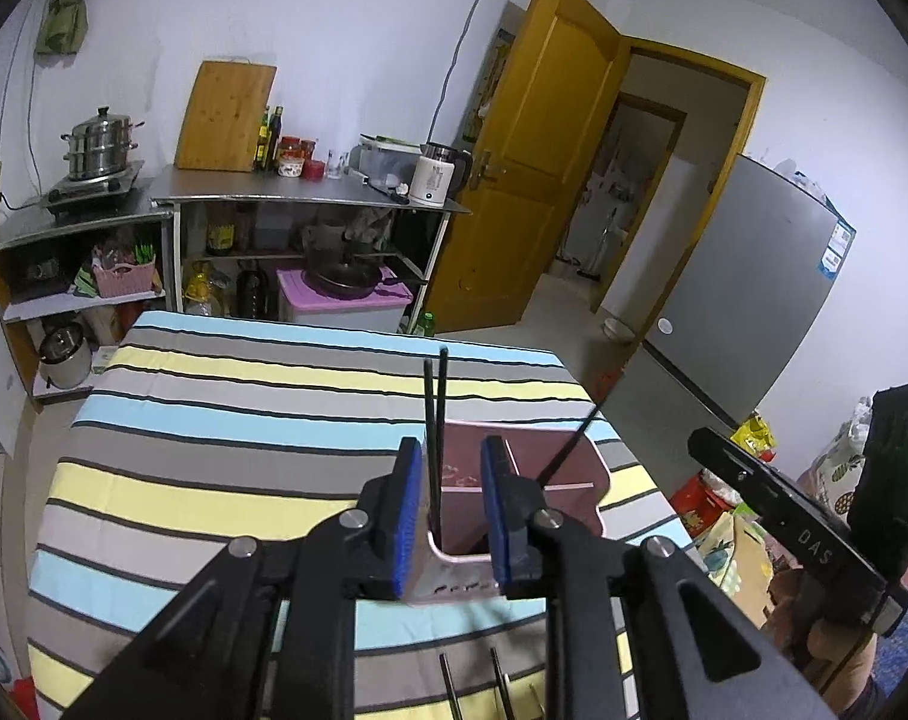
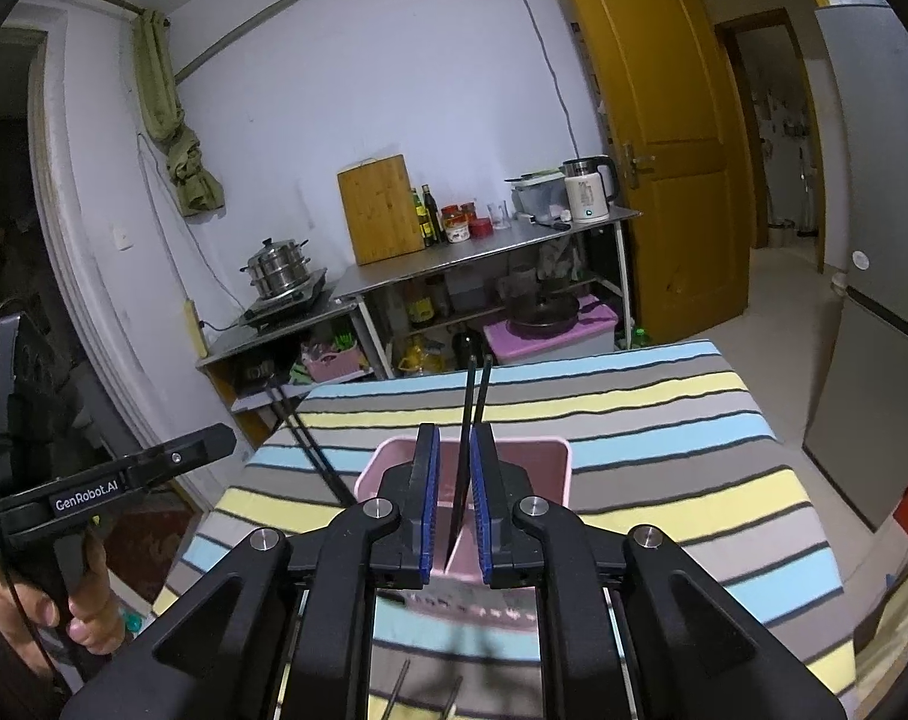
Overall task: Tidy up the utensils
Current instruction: 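Open the left tool to drop its chopstick into the basket while the right tool releases its own, then withdraw both open tools from the basket toward the remaining chopsticks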
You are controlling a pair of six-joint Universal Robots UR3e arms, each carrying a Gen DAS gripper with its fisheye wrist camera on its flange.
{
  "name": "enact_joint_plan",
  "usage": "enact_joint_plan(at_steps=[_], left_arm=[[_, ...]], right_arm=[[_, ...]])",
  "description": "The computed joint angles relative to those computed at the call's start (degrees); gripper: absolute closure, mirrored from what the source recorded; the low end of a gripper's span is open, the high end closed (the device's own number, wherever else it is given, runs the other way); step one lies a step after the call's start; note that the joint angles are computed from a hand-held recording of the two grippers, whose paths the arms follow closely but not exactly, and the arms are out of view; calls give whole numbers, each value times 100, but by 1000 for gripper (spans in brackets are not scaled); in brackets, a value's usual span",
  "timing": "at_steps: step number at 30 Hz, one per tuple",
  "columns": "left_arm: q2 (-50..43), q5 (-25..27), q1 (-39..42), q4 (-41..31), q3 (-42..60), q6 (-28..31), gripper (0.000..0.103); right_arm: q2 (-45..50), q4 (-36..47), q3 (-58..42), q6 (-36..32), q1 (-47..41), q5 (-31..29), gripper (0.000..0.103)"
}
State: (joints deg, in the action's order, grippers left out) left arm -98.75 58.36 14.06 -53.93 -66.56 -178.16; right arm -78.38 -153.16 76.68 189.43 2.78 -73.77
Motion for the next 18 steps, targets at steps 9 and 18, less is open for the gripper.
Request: enact_joint_plan(at_steps=[9, 18], left_arm=[[1199, -35, 126, 386, -1569, 200, 77], [2493, -234, 339, 419, -3198, 692, 77]], right_arm=[[-1185, -480, 1680, -211, -63, 94, 92], [-2170, -830, 3135, -274, -173, 272, 92]])
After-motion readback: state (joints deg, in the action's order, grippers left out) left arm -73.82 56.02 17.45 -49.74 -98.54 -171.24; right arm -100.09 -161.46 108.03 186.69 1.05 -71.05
